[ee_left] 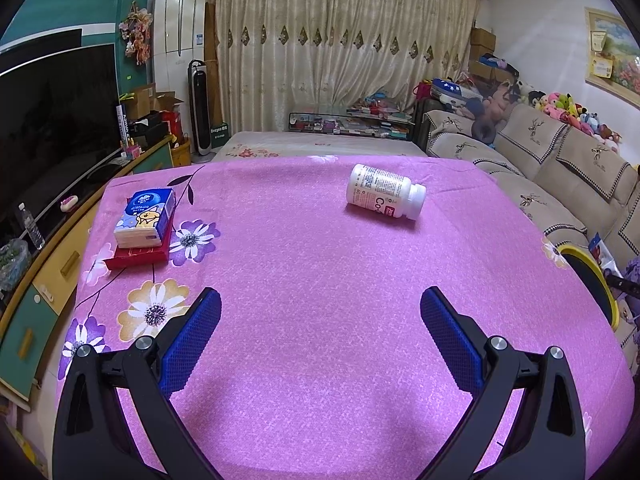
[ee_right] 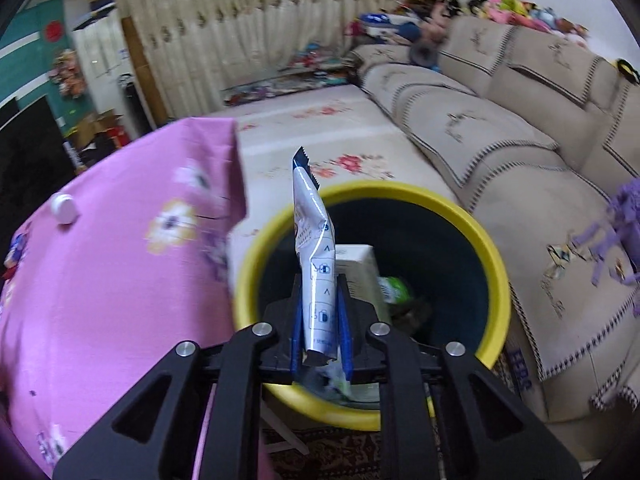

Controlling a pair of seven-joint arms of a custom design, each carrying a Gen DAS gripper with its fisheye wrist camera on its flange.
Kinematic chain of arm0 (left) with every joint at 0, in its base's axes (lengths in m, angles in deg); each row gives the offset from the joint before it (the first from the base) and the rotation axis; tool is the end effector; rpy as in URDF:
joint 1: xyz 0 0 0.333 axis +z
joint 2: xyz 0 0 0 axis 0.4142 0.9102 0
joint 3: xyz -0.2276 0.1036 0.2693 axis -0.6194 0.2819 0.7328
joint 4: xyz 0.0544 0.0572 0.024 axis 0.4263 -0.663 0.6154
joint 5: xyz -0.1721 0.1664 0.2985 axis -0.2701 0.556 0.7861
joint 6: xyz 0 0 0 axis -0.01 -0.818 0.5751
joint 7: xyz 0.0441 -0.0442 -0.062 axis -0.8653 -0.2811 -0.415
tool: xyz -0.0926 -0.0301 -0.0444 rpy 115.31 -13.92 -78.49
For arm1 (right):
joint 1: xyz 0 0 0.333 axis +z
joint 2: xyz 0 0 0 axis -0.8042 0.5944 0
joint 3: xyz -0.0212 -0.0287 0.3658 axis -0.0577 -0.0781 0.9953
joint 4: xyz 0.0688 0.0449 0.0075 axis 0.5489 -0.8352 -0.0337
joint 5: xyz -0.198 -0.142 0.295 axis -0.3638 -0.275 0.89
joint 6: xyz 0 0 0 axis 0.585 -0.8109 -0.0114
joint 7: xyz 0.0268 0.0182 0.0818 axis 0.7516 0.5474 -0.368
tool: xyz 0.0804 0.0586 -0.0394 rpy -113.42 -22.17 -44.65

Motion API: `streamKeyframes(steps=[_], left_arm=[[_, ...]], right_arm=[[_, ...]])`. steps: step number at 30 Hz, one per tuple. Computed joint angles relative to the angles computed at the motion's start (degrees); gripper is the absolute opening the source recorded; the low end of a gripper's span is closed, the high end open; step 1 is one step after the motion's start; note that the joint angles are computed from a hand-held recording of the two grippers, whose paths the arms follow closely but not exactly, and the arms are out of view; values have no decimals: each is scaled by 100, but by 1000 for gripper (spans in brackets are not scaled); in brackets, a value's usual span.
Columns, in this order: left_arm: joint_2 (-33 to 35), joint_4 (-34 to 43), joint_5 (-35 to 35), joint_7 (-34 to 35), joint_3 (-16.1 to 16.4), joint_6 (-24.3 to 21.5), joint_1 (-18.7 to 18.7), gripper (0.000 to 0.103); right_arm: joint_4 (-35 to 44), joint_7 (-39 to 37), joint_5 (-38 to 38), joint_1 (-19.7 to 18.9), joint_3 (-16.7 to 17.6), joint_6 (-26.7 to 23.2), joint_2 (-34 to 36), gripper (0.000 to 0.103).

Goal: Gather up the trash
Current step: 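Carry the tube over the bin and open the right tool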

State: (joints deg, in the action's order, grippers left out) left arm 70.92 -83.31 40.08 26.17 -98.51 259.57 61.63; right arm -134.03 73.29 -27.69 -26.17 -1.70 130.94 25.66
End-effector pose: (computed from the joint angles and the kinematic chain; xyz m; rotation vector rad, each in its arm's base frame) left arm 0.6850 0.0863 0.4420 -1.6655 1.7263 -0.9173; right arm 0.6553 0.1206 0.4399 -1.5129 1.9998 -0.6823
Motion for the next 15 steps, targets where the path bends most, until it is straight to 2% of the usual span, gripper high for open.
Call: streamKeyframes(steps=[3,5,10,15], left_arm=[[-1,-3,7,3,-26,-13,17,98],[4,-1,6,23,-54,-33,33,98],[21,7,-9,96,-119,-58,68,98],[54,-1,-76,228,-328,-146,226,98]], right_arm=[[17,365,-152,231,-316,-69,138,24],[35,599,-289,364,-473,-153,175,39],[23,1330,-968,600,-767,-272,117,60],[36,1783,-1486,464,-594,-198,4,61]])
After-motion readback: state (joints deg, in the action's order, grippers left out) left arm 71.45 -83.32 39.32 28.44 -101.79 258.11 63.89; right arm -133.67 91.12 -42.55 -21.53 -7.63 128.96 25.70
